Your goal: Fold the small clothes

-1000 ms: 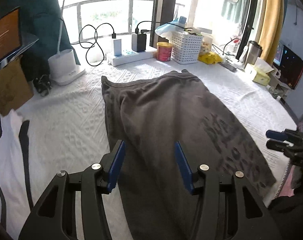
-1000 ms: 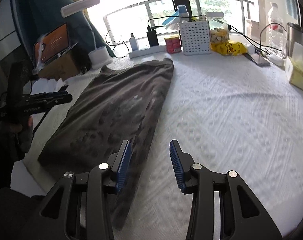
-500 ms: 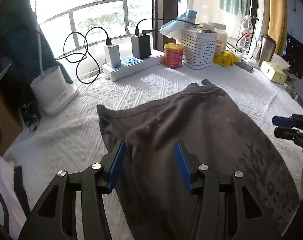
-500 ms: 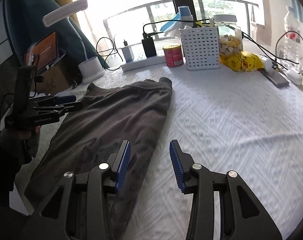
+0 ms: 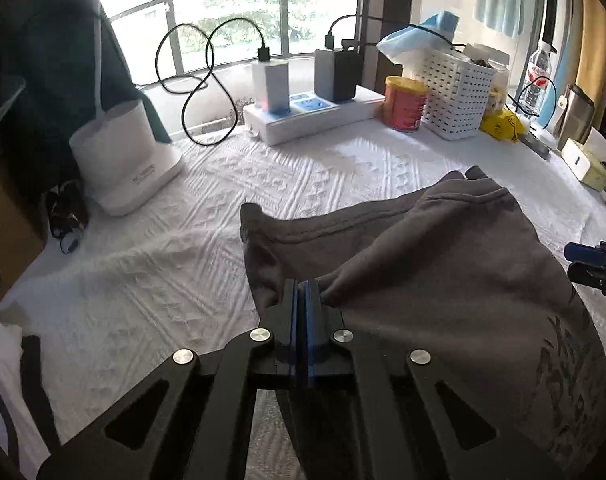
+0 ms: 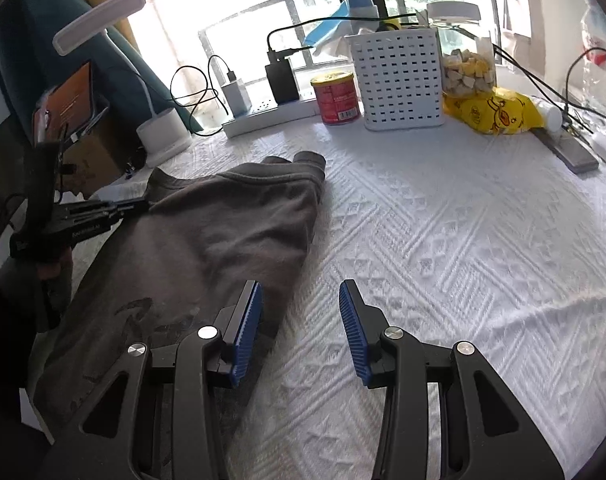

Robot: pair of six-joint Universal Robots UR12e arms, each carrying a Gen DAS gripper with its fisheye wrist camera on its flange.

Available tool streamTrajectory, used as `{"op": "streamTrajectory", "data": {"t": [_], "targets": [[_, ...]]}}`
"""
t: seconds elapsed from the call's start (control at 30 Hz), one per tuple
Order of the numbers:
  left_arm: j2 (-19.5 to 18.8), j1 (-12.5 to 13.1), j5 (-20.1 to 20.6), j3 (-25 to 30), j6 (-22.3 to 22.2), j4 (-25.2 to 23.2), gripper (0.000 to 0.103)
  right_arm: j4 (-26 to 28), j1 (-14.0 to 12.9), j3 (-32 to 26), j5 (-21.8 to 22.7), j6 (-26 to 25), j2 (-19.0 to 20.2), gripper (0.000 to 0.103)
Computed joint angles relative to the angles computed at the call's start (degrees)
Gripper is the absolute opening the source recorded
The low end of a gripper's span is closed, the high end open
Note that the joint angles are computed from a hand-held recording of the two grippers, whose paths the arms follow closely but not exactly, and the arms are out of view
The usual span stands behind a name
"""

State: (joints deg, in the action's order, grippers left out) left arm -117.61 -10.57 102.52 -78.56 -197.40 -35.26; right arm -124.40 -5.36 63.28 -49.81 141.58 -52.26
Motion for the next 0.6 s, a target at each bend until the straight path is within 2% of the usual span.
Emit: {"op": "streamTrajectory", "data": {"t": [0.13,0.27,0.33,0.37,0.4,0.5,0.57,0.6], "targets": [[0.6,0.5,-2.5,-0.7,-2.4,0.9,0.003,-0.1,0.4,-1.3,-0.1,-0.4,0.7,0.043],[1.2,0.2,-0.8,-0.8,-3.1,0.4,0.004,-0.7,0.8,-2.5,-0.2,-0.6,1.5,0.043],[1.5,0.4,-0.6,-1.3,-3.8,0.5,0.018,-0.8,1.1,-3.2,-0.4,-0.8,1.8,0.043],[1.7,0.5,-0.7,-1.6,-4.4,0.8,0.043,-0.8,1.3,-3.7,-0.6,-0.8,2.1,0.043],[2.0,0.6,-1.0,-2.3,-5.2,1.5,0.063,-0.7,1.4,-4.1,-0.7,-0.9,2.3,0.043],[2.6,1.1,-1.8,-3.5,-7.1,2.8,0.066,-0.6,1.7,-5.4,-1.4,-0.8,3.0,0.044],[2.7,1.3,-2.7,-3.8,-7.7,2.7,0.066,-0.2,1.9,-6.3,-1.7,-0.8,3.5,0.057],[2.8,1.4,-3.6,-4.0,-7.6,3.1,0.066,-0.2,2.0,-6.6,-1.8,-0.8,3.7,0.067]]}}
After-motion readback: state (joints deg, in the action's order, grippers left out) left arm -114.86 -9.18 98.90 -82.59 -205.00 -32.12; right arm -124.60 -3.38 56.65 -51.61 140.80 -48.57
